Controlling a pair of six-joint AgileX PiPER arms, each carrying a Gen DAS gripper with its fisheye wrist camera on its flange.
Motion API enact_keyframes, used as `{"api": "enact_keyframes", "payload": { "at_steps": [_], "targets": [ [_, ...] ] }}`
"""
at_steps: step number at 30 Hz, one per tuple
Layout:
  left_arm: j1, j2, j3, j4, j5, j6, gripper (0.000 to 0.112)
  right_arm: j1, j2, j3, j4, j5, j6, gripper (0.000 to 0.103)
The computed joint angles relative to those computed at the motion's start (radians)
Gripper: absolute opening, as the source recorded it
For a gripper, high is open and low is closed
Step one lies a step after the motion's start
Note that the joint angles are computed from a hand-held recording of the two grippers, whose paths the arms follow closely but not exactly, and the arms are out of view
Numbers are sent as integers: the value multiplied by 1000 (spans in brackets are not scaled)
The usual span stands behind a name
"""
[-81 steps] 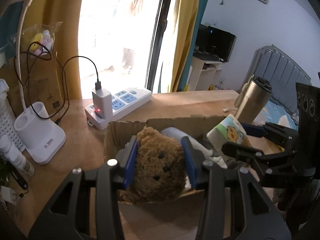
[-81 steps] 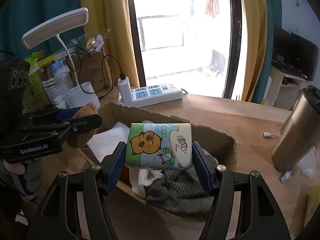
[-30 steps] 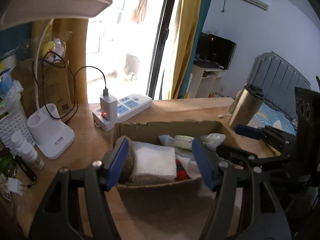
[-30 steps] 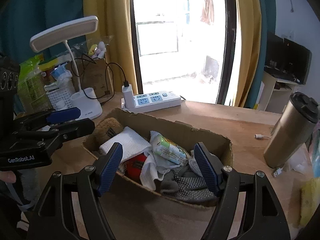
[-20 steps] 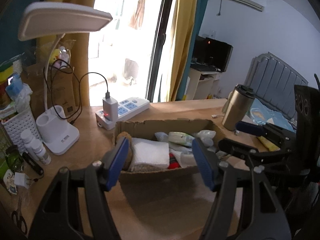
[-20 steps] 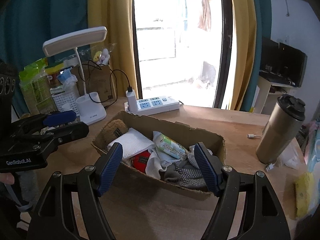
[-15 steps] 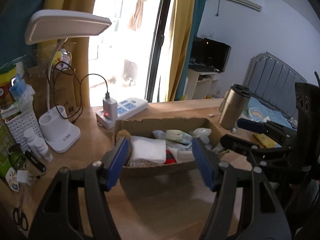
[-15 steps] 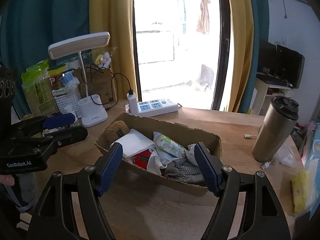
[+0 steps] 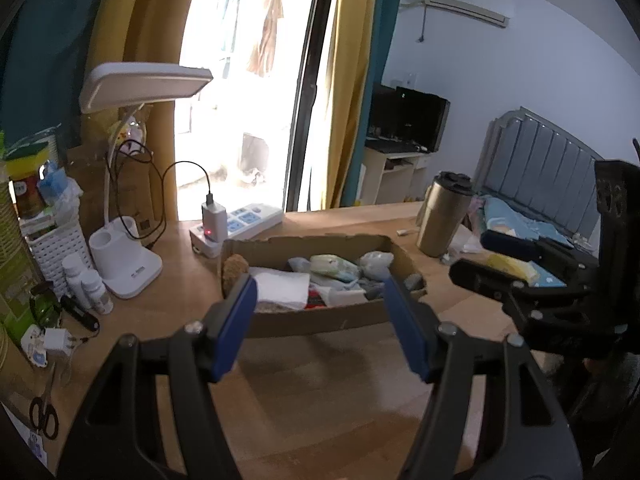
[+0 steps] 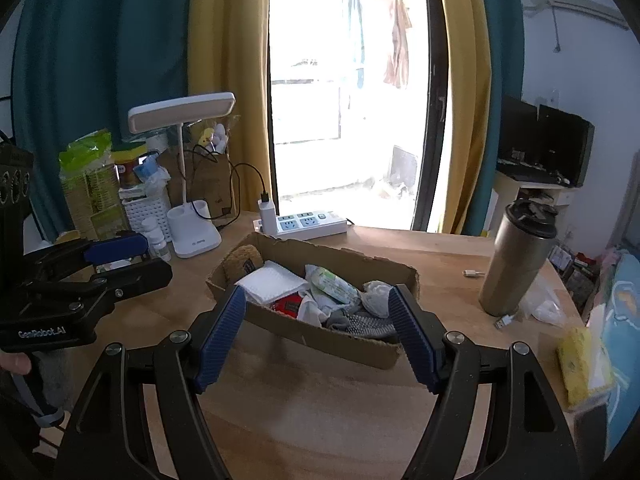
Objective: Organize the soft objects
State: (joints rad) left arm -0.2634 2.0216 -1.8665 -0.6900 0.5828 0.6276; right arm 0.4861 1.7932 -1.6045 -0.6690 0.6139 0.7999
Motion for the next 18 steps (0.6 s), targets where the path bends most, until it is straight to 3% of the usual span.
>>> {"api": "enact_keyframes", "payload": {
  "at_steps": [5,7,8,14,18],
  "targets": [
    [-2,-72,125,-90,-47,92,70,40,-70,95,-102,6,120,77],
    [2,-106,189,-170,-70,172,86,58,-105,142,-146,10,174,77],
    [4,-123,220,-215,-80,215,88,65,-109,149,-158,15,188,77],
    [0,-224,387,-433,-151,441,90,126,-173,242,-287,55,328,77],
    [-6,-278,478,-571,-197,582,99,167,-216,302,-372,70,420,77]
  ]
}}
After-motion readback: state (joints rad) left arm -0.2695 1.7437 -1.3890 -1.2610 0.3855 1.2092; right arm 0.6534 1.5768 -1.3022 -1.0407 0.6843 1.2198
